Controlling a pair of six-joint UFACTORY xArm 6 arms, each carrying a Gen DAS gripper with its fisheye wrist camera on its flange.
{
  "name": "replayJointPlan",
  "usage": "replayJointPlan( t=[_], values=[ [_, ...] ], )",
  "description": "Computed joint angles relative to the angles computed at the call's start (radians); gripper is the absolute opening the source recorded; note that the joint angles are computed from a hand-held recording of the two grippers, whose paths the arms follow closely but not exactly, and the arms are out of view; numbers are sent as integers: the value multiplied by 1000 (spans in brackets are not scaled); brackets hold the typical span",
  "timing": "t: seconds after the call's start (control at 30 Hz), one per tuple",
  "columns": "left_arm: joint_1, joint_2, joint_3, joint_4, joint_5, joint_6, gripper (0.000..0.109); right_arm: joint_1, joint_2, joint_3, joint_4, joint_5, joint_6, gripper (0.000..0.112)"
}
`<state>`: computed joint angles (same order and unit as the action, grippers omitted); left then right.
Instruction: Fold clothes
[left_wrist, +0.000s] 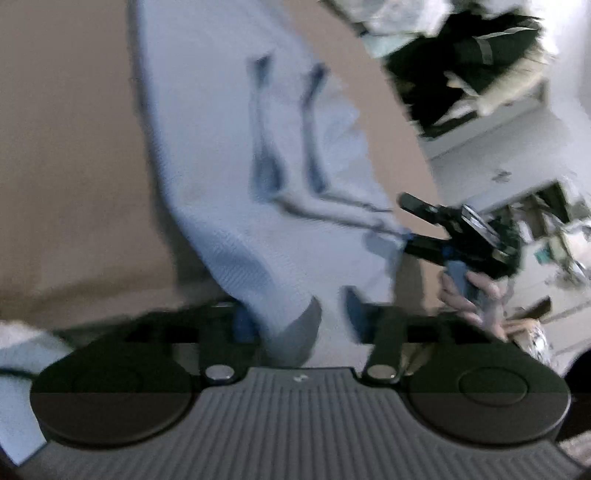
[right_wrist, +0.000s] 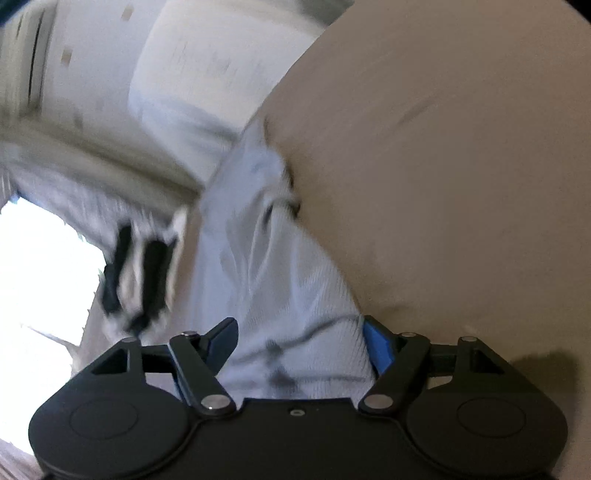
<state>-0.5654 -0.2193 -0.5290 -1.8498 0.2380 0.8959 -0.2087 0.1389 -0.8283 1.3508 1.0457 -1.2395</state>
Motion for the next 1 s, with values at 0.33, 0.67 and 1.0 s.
replayJointPlan(
  t=[0.33,0.67,1.0],
  values=[
    [-160,35,-120,-119,-260,352,6,204,-208,163,67,-451,-282,12],
    [-153,107,-188,-230,-287,446,6,154,-258,176,64,-382,-333,61],
    [-105,99,-208,-474,-279,712,6,122,-118,98,21,-262,-290,15]
  ],
)
